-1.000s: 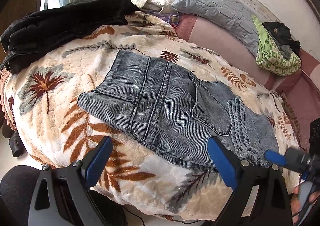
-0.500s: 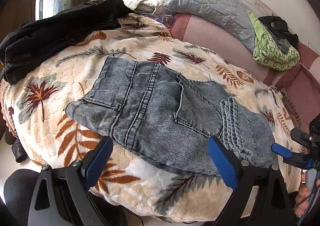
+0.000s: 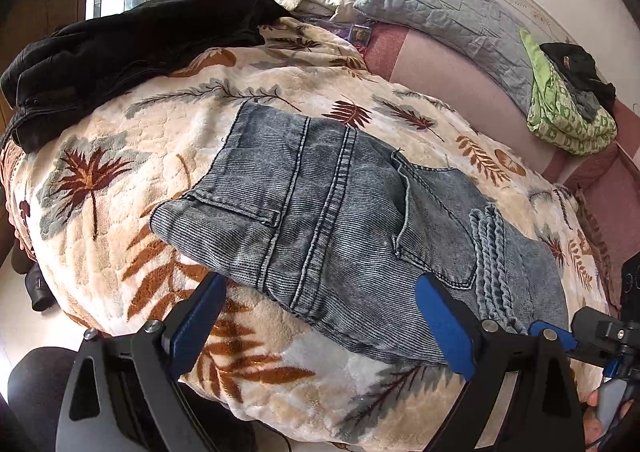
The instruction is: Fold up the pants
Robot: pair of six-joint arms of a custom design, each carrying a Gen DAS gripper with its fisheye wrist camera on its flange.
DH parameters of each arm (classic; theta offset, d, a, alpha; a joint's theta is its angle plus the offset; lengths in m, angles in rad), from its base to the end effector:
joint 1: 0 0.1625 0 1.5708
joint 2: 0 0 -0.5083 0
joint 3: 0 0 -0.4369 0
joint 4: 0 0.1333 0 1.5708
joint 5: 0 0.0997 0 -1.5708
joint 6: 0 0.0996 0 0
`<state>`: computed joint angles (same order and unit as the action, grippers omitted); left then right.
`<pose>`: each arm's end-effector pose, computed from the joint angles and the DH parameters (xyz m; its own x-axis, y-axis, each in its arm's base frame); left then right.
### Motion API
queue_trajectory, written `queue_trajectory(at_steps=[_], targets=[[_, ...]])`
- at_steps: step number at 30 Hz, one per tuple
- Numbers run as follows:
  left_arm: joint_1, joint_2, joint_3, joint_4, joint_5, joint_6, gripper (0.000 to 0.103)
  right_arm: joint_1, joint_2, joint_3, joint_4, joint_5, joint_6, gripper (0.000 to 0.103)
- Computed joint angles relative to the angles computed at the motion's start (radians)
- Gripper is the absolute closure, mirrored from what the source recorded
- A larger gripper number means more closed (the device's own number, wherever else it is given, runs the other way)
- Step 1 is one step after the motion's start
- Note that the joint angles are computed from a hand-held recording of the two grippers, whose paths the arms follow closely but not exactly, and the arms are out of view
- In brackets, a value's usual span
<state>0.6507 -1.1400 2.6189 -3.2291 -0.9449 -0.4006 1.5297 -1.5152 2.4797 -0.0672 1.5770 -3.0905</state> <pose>-0.1742 -0.3735 0.1277 -0.8339 0.3030 -0.4612 0.4970 0.7756 -0.3891 0.1218 -0.2666 0.1710 -0.9960 0.0848 -0.0270 0.0831 0.7777 -0.6232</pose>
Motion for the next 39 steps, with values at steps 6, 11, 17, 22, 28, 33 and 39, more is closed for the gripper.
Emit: queue_trajectory(at_steps=[6, 11, 17, 22, 28, 33, 39], targets=[[0.056, 0.007, -0.016, -0.005, -0.046, 0.013, 0.008, -0.049, 0.062, 0.002, -0.046, 0.011, 0.016, 0.009], [0.084, 0.000, -0.023, -0.001, -0.073, 0.013, 0.008, 0.052, 0.079, -0.052, 0.022, 0.126, 0.066, 0.009], [0.100, -0.001, -0.026, -0.001, -0.095, 0.017, 0.008, 0.120, 0.040, -0.072, -0.005, 0.155, 0.076, 0.009], [0.101, -0.005, -0.023, -0.001, -0.103, 0.023, 0.008, 0.044, 0.147, -0.055, -0.053, 0.105, 0.029, 0.005], [0.080, 0.000, -0.010, -0.021, -0.090, 0.024, 0.008, 0.129, 0.134, -0.044, -0.094, 0.189, 0.041, 0.003], [0.040, 0.013, 0.018, -0.111, -0.046, 0.056, 0.008, 0.123, 0.035, 0.020, -0.164, 0.207, 0.061, 0.003], [0.008, 0.061, 0.027, -0.210, 0.010, 0.060, 0.008, 0.104, -0.151, 0.058, -0.163, 0.230, 0.052, 0.003]])
